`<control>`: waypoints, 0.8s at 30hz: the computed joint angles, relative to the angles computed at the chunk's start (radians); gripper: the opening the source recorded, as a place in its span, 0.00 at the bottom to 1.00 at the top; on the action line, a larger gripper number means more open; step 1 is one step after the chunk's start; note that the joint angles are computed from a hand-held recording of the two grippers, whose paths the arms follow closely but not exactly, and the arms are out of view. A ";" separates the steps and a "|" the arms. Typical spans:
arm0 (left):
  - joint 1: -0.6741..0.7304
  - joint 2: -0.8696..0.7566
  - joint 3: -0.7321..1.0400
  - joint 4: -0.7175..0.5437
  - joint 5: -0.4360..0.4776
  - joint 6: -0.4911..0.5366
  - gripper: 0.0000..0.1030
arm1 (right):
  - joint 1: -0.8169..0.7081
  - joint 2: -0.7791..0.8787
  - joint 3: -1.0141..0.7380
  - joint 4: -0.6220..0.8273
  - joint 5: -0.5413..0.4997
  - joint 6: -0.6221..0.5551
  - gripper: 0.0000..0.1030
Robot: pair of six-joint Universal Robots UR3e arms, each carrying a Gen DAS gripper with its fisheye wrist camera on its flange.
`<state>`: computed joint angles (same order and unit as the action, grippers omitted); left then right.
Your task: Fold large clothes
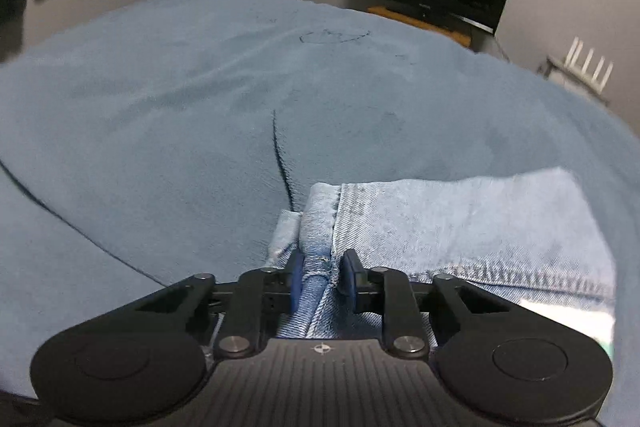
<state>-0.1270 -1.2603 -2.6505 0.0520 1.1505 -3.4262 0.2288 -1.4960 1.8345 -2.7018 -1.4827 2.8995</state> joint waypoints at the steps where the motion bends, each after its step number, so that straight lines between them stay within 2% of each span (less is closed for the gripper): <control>1: -0.005 0.004 0.003 -0.009 0.006 0.003 0.48 | -0.025 -0.018 0.009 0.015 0.052 0.001 0.19; 4: -0.030 -0.012 0.032 -0.023 0.035 -0.003 0.48 | -0.059 -0.053 0.022 0.041 0.138 0.009 0.18; 9: -0.064 -0.048 0.085 -0.053 0.075 -0.037 0.48 | 0.024 0.014 -0.002 0.015 0.063 -0.007 0.18; 11: -0.079 -0.063 0.110 -0.068 0.088 -0.053 0.48 | 0.017 0.033 0.010 0.001 0.083 0.016 0.19; 13: -0.075 -0.077 0.114 -0.058 0.078 -0.060 0.48 | -0.023 0.031 0.030 -0.010 0.144 0.047 0.24; 14: -0.068 -0.085 0.112 -0.047 0.062 -0.065 0.48 | -0.060 0.008 0.053 -0.004 0.205 0.066 0.28; 16: -0.051 -0.090 0.109 -0.043 0.034 -0.072 0.50 | -0.144 -0.042 0.072 0.053 0.354 0.086 0.46; 17: -0.052 -0.096 0.113 -0.038 0.031 -0.075 0.50 | -0.191 -0.081 0.091 0.079 0.420 0.090 0.47; 18: -0.058 -0.105 0.122 -0.037 0.036 -0.081 0.51 | -0.238 -0.131 0.119 0.091 0.477 0.092 0.46; 20: -0.066 -0.120 0.136 -0.034 0.042 -0.086 0.51 | -0.294 -0.234 0.197 0.054 0.503 0.068 0.45; 23: -0.057 -0.114 0.140 -0.049 0.032 -0.090 0.51 | -0.349 -0.408 0.288 0.102 0.495 -0.100 0.36; 24: -0.061 -0.114 0.146 -0.055 0.037 -0.094 0.51 | -0.352 -0.451 0.300 0.138 0.486 -0.171 0.29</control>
